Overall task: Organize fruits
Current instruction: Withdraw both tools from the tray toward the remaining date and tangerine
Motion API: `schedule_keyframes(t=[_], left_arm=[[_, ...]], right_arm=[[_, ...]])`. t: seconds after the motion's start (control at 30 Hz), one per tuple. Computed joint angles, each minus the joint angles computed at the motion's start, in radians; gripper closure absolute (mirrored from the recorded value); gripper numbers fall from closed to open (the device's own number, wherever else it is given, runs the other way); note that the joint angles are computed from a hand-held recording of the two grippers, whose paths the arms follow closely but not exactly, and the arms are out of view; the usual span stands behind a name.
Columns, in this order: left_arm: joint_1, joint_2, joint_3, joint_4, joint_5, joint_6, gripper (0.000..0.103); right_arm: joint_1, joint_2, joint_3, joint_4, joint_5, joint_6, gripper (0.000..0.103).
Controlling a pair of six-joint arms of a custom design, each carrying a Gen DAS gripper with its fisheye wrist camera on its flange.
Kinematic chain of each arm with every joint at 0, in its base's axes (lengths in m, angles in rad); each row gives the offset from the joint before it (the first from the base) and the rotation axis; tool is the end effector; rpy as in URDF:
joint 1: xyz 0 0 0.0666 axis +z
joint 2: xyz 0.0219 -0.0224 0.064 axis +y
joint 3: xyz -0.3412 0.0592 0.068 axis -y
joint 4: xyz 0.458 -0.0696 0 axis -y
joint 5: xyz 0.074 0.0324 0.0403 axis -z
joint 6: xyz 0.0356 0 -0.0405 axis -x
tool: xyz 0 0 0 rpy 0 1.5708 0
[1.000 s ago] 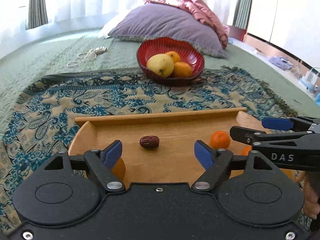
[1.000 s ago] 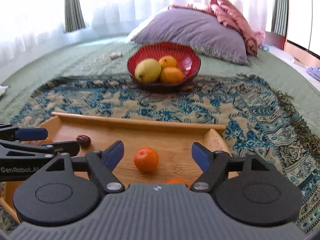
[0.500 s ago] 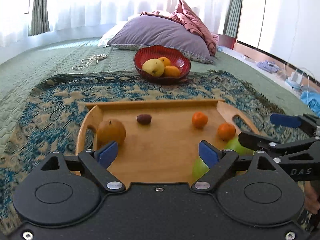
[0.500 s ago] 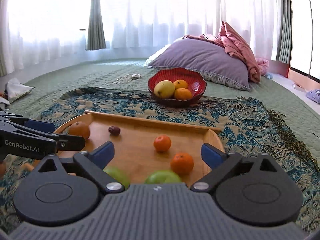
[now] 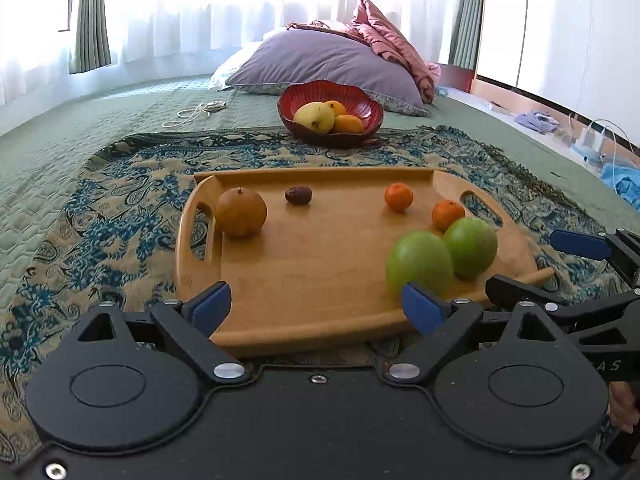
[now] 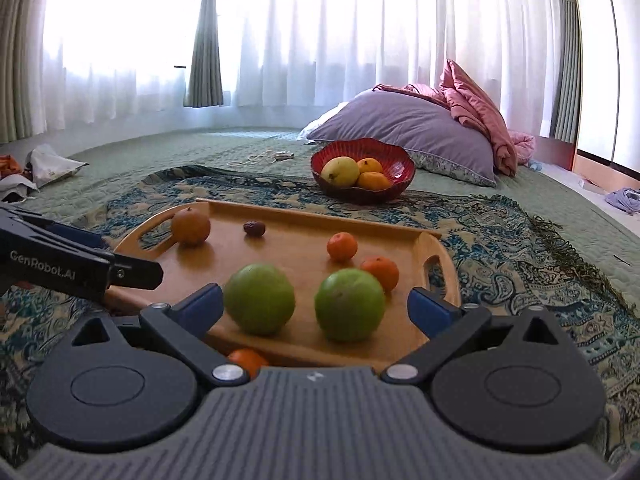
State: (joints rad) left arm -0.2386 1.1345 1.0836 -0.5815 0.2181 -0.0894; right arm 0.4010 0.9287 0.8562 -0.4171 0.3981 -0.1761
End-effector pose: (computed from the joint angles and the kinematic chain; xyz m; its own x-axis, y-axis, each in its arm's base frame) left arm 0.4687 -0.1223 0.3808 -0.5363 0.2202 -0.8148 0.4500 0.8913 -0.0554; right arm 0.3950 0.1520 0.3610 -0.4341 -0.0087 -0.9008 0.0317 0.9992 -0.0249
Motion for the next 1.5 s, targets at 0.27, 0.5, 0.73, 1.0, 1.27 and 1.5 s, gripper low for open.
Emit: schedule_keyframes(t=[0.27, 0.5, 0.73, 1.0, 1.27, 1.5], left_arm=[[-0.009, -0.040, -0.057, 0.017, -0.020, -0.039, 0.008], [-0.019, -0.062, -0.095, 0.029, -0.045, -0.061, 0.007], [-0.025, -0.056, -0.108, 0.030, -0.060, -0.062, 0.006], [-0.033, -0.041, -0.114, 0.024, -0.077, -0.055, 0.006], [-0.043, -0.023, -0.112, 0.022, -0.091, -0.051, 0.006], [-0.044, -0.013, -0.117, 0.026, -0.088, -0.029, 0.006]], right_arm=[[0.045, -0.021, -0.048, 0.019, 0.032, 0.006, 0.000], [0.063, -0.018, -0.067, 0.010, 0.030, -0.003, 0.000], [0.061, -0.009, -0.079, 0.009, 0.007, -0.023, 0.000], [0.052, 0.010, -0.082, 0.005, -0.025, -0.036, 0.000], [0.066, 0.031, -0.082, 0.009, 0.002, -0.014, 0.000], [0.066, 0.038, -0.082, 0.008, 0.000, -0.021, 0.000]])
